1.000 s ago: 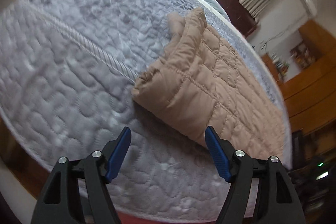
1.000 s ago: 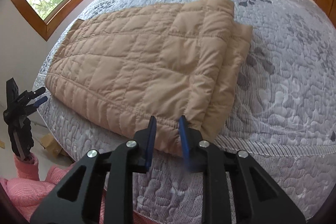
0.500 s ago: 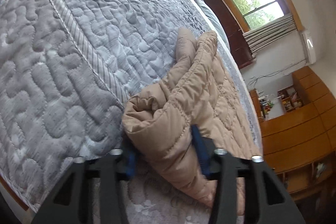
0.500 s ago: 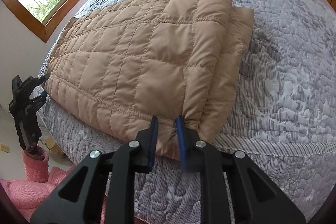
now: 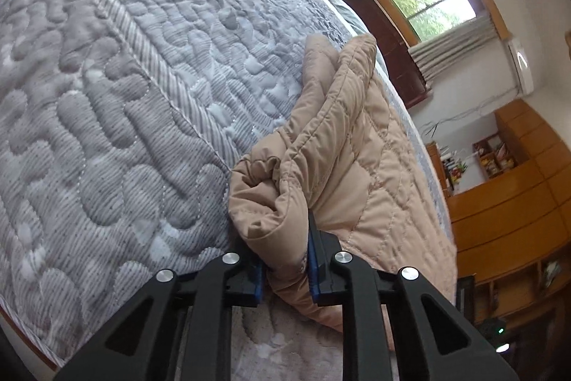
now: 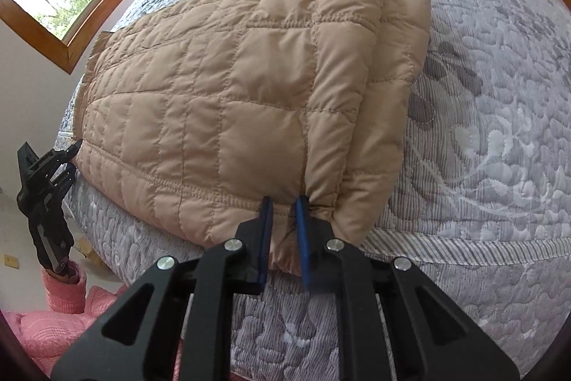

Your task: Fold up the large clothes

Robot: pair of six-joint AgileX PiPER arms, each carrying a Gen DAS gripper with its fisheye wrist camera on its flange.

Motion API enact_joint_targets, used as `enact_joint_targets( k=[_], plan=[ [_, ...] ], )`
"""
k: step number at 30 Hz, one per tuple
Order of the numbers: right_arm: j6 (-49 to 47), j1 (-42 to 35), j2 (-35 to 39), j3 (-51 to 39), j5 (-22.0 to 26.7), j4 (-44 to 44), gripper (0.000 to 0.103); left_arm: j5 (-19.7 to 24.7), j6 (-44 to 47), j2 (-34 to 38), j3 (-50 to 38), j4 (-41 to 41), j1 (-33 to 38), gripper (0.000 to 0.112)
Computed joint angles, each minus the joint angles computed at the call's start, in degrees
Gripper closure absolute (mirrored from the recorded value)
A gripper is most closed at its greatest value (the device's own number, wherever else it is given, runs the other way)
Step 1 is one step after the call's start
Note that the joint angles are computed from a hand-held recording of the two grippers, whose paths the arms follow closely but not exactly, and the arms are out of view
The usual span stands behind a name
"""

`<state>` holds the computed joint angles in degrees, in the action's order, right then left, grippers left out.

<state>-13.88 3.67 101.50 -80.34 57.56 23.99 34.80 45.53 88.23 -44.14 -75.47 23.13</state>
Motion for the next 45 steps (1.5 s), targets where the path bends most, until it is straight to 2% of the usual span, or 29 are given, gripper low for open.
enact_joint_targets(
  k=[8,14,19,26,30,39,45],
  plan=[
    [0.8,0.3,0.1,1.1,-1.9,0.1,0.093,1.9,5.4,1.8,0.3,-4.1,1.6,0.095],
    [1.2,-0.7,0.1,1.0,-0.8,1.5,0.093,1.1,11.6,-7.3,2.6,-6.6,0.9,0.1],
    [1.1,-1.5,0.2,0.6,0.1,2.5,0.093,-0.6,11.2,-13.3,-0.9,-2.7,-5.5,0.1],
    [0.8,-2.6,-0.5,1.1,0.4,4.0,0.092,-1.7,8.0,-13.7,-8.0,3.5,-16.7,0.1],
    [0.6,-3.0,-0.7,1.2,0.7,4.1,0.092,-1.5,7.1,-11.4,-11.8,6.6,-23.3,0.1],
    [0.0,-3.5,-1.6,2.4,0.5,5.0,0.091,1.0,6.6,-2.9,-18.6,9.6,-32.2,0.1],
    [0.4,-3.2,-1.8,2.7,0.5,4.8,0.091,6.1,0.6,7.3,-25.5,14.5,-34.6,0.1]
  ],
)
